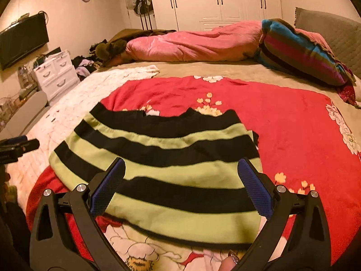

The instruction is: Fold small clothes

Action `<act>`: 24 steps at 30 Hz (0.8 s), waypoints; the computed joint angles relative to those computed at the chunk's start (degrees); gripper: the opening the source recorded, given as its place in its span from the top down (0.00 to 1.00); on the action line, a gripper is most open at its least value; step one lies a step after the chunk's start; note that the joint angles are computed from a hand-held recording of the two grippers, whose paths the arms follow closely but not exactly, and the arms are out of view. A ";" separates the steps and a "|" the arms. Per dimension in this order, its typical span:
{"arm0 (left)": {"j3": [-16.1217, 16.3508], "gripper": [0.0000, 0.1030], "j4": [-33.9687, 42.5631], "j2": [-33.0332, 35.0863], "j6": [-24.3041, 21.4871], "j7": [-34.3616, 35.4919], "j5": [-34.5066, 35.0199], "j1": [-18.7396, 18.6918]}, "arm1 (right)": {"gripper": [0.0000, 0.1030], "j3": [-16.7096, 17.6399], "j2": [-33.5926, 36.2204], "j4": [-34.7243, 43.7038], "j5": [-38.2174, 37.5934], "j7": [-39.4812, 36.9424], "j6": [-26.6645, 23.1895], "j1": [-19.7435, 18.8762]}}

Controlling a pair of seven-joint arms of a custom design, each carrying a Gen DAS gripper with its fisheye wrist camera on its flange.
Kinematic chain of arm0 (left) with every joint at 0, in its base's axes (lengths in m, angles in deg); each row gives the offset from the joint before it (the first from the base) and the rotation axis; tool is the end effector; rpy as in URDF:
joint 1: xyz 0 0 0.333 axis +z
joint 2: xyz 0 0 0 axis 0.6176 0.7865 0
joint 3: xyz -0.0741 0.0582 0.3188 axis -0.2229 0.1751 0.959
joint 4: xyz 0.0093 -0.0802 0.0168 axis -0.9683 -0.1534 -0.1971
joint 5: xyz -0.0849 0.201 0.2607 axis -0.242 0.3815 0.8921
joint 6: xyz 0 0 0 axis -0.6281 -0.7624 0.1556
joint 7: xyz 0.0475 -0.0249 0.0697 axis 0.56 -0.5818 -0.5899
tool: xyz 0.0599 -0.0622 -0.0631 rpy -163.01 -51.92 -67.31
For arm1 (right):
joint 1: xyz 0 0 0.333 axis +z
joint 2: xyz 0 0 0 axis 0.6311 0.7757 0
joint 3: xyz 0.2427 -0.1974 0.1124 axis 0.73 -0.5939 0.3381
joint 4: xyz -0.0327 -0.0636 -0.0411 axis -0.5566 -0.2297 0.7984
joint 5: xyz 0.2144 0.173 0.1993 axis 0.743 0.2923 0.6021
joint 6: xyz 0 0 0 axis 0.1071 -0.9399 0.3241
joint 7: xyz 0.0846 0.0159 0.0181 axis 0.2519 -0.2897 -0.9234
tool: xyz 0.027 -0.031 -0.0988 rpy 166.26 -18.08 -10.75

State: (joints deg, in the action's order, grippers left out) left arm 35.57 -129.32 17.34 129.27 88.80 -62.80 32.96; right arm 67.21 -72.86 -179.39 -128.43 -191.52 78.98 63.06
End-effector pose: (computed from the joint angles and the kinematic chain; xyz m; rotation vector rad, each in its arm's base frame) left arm 0.5401 -0.1190 0.5559 -1.4492 2.2002 -0.8228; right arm 0.4249 0.2820 0.4941 -1.3644 2.0119 -0.8295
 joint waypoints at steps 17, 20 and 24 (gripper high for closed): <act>1.50 0.04 1.31 0.83 -1.80 9.05 -11.79 3.15 | 0.09 1.35 10.56 12.85 7.68 -8.75 -5.15 7.72; 1.88 0.04 2.48 1.74 -3.09 10.23 -14.68 4.00 | 0.09 0.99 13.88 17.02 9.31 -11.82 -5.73 9.38; 2.46 0.04 4.04 3.48 -3.83 10.66 -16.90 5.32 | 0.09 0.17 18.25 22.55 11.18 -15.64 -6.80 11.70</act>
State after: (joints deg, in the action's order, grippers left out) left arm 38.03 -125.29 20.82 125.43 99.45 -79.71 38.28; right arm 67.37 -54.60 -156.84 -117.25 -207.15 72.18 74.77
